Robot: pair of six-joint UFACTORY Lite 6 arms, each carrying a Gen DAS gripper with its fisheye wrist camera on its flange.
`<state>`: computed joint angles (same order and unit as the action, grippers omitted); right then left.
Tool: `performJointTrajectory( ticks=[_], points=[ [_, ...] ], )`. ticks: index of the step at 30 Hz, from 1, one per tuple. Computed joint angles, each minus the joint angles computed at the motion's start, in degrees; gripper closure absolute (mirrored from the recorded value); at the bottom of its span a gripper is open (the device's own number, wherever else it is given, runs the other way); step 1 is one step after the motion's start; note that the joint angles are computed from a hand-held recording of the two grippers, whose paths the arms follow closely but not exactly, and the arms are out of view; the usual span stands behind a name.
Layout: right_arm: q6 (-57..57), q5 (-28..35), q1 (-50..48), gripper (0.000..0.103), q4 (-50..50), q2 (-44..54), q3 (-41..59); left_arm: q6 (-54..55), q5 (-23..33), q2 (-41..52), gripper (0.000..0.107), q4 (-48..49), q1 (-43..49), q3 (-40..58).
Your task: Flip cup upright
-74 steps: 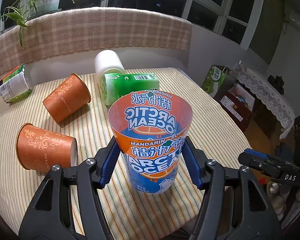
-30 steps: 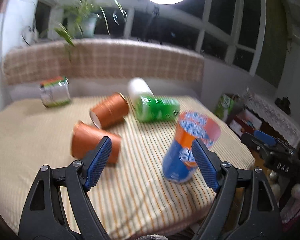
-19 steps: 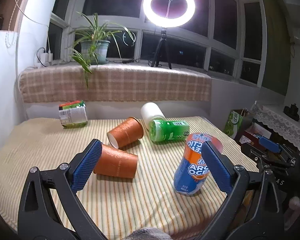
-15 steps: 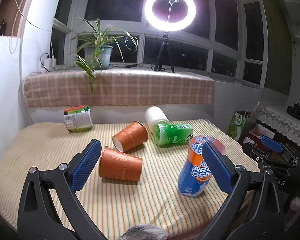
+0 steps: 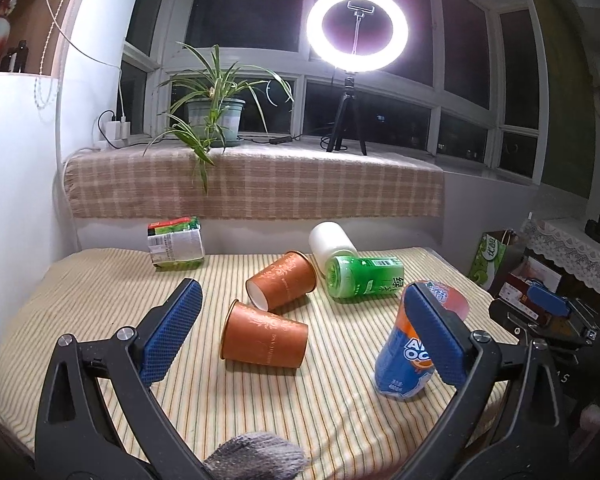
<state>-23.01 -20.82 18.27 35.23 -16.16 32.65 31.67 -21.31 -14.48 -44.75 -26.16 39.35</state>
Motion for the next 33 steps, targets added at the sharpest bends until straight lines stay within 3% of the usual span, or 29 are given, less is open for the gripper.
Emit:
performJointTrajectory(
  ticks=[33],
  points=[
    [1.8, 0.1, 0.0, 0.020, -0.7, 2.0, 0.5, -0.7, 0.0, 0.2, 0.004, 0.8, 0.5, -0.1]
  ],
)
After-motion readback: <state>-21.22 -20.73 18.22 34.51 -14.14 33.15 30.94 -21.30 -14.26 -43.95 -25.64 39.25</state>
